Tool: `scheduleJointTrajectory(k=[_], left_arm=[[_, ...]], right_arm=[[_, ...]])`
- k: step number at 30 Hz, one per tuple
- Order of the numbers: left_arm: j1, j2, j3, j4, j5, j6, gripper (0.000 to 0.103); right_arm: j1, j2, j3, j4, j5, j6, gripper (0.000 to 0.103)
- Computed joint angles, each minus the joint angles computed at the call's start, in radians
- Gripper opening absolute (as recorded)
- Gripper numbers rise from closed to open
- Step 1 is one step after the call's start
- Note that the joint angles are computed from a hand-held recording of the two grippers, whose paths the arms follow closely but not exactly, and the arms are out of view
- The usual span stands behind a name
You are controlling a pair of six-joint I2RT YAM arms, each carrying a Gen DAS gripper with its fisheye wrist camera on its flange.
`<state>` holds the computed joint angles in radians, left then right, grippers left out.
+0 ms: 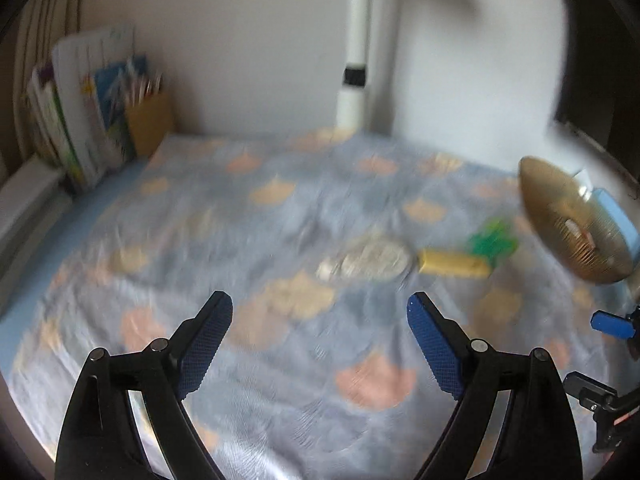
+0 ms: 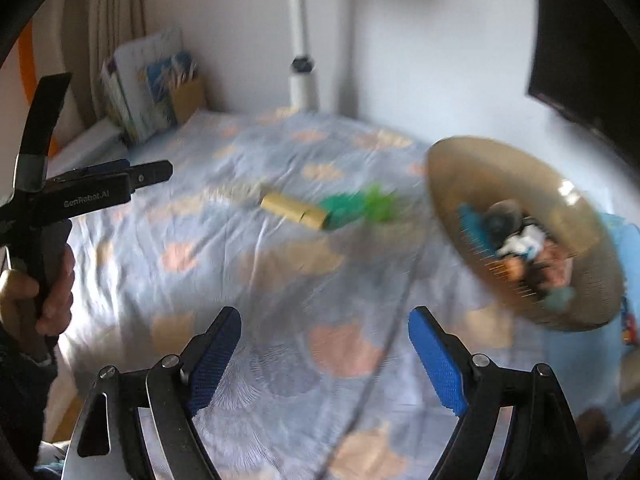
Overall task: Organize rigid objects
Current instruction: 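Carry the lighter and blue figure over the bowl and open both tools, then move the left tool to the clear gear dispenser while the right tool approaches the yellow stick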
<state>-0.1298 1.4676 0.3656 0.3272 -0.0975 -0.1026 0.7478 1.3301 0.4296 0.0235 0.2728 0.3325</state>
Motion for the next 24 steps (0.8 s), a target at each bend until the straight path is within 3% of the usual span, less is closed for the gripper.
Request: scheduleJointTrajectory(k=[3,8,11,16,24], left_arm=[[0.015,0.079,-0.019,0.088,-0.016,-0.004,0.088],[-0.009,0.101,-0.012,0.075,-0.063,-0.006,0.089],[-0.058,0.096,-0.028,0.101,-0.106,0.014,0.089],[-0.162,0.108,-0.059,0.176,-0.258,0.024,0.089],[-0.153,0.1,-0.066,0.187,-0.246,0.028,0.09]], right_arm=[[0.014,0.122,0.001,0.1,-0.007,0.014,0.085],[-0.01,0.192,-0.012,0.177,-0.051,0.043,0.085],[-0.04,0.244,0.009,0.165,-0.081,0.066,0.085],[-0.042,0.249,0.011,0.174,-0.088,0.05,0.085],[-0.035,0.261,0.024,0.164,-0.091,0.045,0.09]])
